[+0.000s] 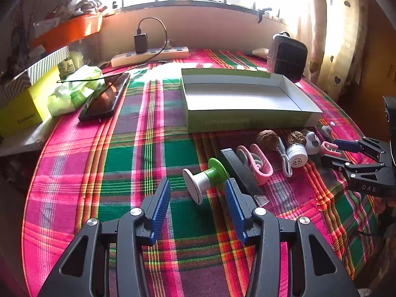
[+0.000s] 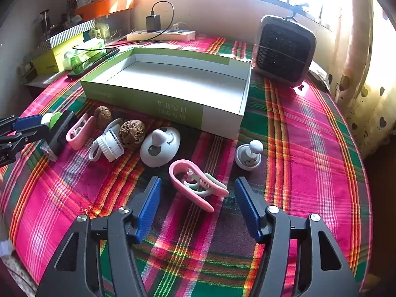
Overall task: Organize objects
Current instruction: 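Close the left gripper on the white-green spool while the right gripper grasps the pink clip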
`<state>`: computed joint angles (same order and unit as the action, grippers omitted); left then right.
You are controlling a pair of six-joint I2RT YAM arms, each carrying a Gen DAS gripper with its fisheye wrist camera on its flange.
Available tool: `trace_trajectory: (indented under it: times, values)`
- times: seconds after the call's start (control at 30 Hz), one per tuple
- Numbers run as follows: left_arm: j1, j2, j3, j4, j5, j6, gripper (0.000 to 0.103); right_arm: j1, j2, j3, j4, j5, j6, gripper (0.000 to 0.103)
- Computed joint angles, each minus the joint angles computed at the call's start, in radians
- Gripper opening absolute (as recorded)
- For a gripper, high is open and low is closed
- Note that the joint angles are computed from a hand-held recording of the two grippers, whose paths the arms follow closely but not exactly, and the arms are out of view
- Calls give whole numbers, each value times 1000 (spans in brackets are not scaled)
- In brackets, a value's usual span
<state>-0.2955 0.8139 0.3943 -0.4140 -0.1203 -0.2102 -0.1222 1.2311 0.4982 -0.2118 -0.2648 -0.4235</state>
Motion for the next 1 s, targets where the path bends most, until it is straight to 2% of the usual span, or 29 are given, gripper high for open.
trace_trajectory:
  times: [0.1,0.23,0.5,0.77,1.0]
  values:
    - [11,28,6,20,18,15,44,3,-8,-5,-5,-10,2,46]
    - [37,68,13,47,41,17,44,7,-16,-11,-8,-16,13,38]
    - [72,135,43,81,34,28,44,-4,-27,-15,-16,-17,45,32]
    - [98,231,68,131,19,41,44,7,-49,-27,-6,32,87,31]
    - [134,312,99,161,40,65,44,6,-52,-34,-8,1,91,31]
